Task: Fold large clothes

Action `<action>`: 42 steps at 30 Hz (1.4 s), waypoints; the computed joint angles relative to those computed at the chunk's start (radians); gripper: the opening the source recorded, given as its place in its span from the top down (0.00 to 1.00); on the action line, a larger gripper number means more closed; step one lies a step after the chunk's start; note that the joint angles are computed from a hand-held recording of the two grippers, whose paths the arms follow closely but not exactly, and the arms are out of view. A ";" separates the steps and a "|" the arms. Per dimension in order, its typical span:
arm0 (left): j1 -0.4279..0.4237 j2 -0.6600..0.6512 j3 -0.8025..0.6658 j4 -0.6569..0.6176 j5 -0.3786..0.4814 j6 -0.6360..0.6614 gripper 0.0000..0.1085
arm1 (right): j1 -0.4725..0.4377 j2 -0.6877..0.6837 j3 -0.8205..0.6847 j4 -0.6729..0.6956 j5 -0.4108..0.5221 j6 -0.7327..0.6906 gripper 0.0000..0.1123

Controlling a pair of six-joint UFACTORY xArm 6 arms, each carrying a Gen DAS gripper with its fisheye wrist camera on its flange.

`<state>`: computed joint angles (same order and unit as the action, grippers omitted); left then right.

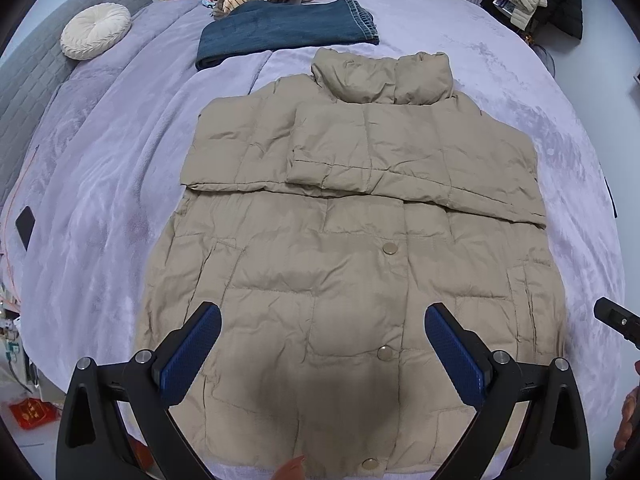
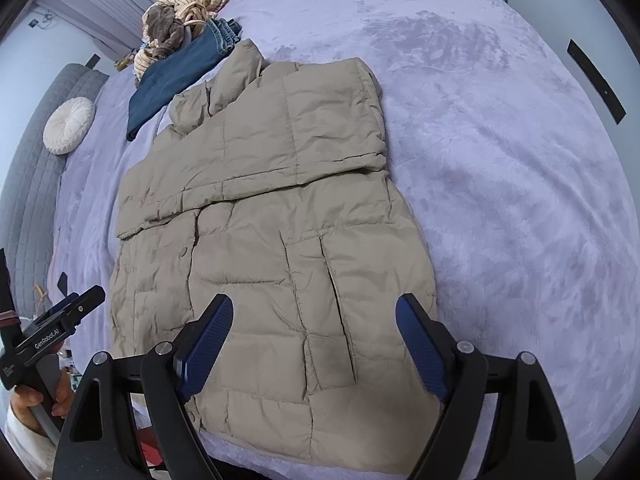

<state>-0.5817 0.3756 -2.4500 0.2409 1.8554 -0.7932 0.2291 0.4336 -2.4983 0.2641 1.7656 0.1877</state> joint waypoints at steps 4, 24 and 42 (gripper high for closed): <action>-0.009 -0.051 0.070 0.000 -0.012 -0.011 0.06 | 0.004 -0.035 0.049 0.011 -0.020 -0.006 0.13; 0.022 -0.489 0.745 -0.056 -0.203 0.032 0.06 | 0.118 -0.407 0.647 -0.030 -0.221 0.161 0.08; 0.044 -0.710 1.015 -0.119 -0.246 0.050 0.06 | 0.164 -0.684 1.012 -0.022 -0.381 0.314 0.08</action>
<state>-0.5378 -0.3347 -1.4348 0.1222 1.6092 -0.7434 0.3932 -0.2502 -1.4864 0.2425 1.3843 0.5012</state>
